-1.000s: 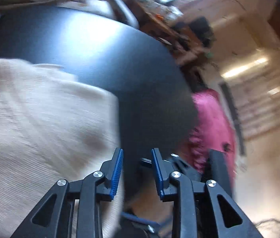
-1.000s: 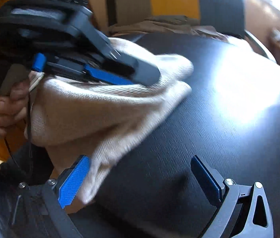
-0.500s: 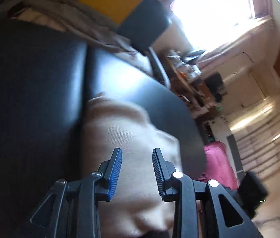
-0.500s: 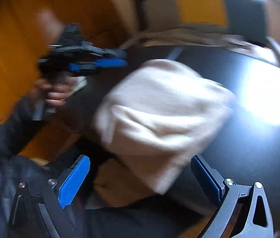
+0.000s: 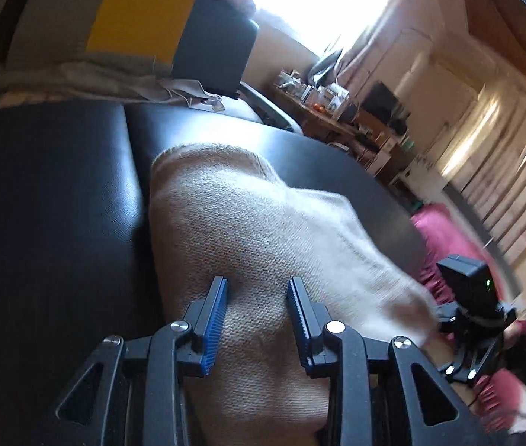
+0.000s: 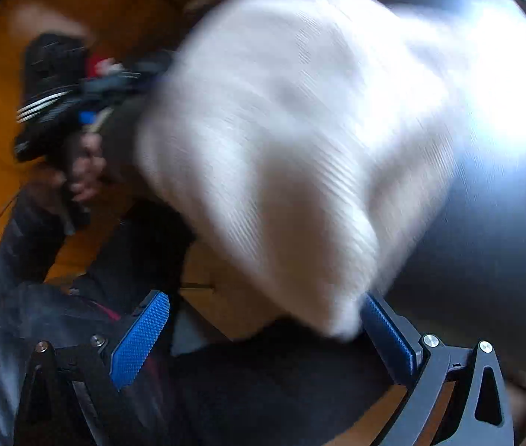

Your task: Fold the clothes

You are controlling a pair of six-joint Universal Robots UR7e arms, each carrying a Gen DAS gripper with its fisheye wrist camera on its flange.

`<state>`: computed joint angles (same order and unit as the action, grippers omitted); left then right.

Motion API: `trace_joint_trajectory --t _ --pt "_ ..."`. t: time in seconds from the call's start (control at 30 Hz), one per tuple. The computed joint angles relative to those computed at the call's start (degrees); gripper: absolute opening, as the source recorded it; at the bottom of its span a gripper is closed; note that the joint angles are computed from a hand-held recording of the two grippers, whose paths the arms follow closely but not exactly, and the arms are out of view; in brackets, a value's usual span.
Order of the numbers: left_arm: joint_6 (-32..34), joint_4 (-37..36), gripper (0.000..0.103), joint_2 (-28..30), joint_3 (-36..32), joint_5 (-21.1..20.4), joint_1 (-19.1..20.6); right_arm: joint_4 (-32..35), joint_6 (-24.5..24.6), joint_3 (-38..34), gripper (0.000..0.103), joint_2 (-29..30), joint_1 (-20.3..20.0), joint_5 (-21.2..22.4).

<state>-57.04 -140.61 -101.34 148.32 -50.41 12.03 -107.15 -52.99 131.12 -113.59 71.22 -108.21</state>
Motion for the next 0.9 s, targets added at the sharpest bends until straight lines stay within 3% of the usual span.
trace_joint_trajectory --t 0.13,0.2,0.3,0.47,0.53,0.6,0.63,0.67,0.77,0.9 --pt "-1.28 4.25 0.032 -1.3 -0.92 1.93 -1.47 -0.42 -0.16 -0.14 0.103 -3.41 -5.33 3.4" --pt "-1.2 5.41 0.032 -1.08 -1.43 3.32 -2.09 -0.08 -1.08 -1.83 0.103 -5.9 -6.31 8.62" --pt "-0.24 3.59 0.032 0.31 -1.71 4.67 -2.68 -5.94 0.74 -3.31 0.103 -8.39 -6.53 18.47" --pt "2.67 1.09 0.032 4.21 -2.67 5.65 -3.17 -22.4 10.44 -2.12 0.103 -0.23 -3.1 19.09" --pt "3.49 0.94 0.032 5.13 -2.82 5.86 -3.63 -27.83 13.25 -0.87 0.101 2.88 -0.13 16.91" --pt "4.84 0.78 0.032 5.79 -2.77 5.98 -4.37 -32.99 15.75 0.23 0.074 6.22 2.88 14.49" --pt "6.03 -0.01 0.032 6.27 -2.69 5.59 -4.54 -35.06 15.71 0.49 0.038 7.41 4.64 12.34" --pt "7.27 -0.87 0.032 6.78 -2.62 5.15 -4.67 -36.96 15.26 0.65 0.021 8.49 6.45 9.94" --pt "11.61 -3.33 0.034 8.14 -2.37 4.05 -5.55 -42.45 13.19 1.01 0.015 10.59 11.37 3.78" --pt "13.53 -3.79 0.034 12.63 -3.06 -5.12 -2.22 -49.5 9.84 1.62 0.01 10.51 13.45 -1.07"
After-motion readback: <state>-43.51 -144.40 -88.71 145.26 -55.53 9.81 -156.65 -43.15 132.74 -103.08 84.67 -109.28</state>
